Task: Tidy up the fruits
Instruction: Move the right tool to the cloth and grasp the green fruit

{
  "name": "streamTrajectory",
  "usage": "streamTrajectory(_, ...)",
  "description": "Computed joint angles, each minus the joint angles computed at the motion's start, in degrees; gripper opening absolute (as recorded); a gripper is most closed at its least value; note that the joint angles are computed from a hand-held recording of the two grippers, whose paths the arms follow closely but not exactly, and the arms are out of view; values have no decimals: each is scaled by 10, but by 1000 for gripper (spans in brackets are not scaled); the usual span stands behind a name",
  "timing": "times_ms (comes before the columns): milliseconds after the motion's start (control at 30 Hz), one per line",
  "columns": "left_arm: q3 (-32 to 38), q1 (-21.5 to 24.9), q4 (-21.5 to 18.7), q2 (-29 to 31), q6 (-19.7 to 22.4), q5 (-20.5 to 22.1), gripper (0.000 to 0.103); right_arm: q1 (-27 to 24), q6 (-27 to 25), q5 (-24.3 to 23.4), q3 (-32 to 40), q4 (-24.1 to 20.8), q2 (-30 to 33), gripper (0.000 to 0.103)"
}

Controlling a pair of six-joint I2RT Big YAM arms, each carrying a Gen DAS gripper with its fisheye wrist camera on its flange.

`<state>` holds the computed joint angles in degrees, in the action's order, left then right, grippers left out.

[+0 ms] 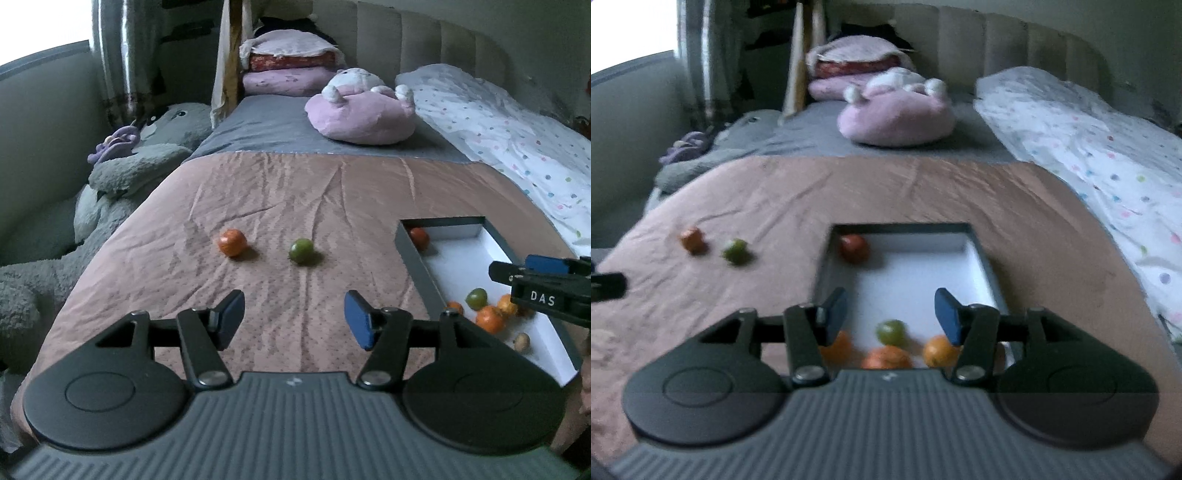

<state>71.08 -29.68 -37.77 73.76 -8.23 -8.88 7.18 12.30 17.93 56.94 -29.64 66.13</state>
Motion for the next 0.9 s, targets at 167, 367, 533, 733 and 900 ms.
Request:
streamTrajectory(167,-1,22,6,15,-5,1,66,28,-12,-32,25,29,27,55)
streamTrajectory(367,-2,56,15,37,-10,7,66,59,-24,-52,63,58,90,54)
streamTrajectory(533,3,78,38,65,12,11,66,71,-18,-65,101,72,153,53)
streamTrajectory(733,29,107,50,112,15,23,66,72,-15,-72,146,78,221,50)
streamTrajectory(900,40,121,55,136,18,38,66,68,-4,-76,191,70,277,50)
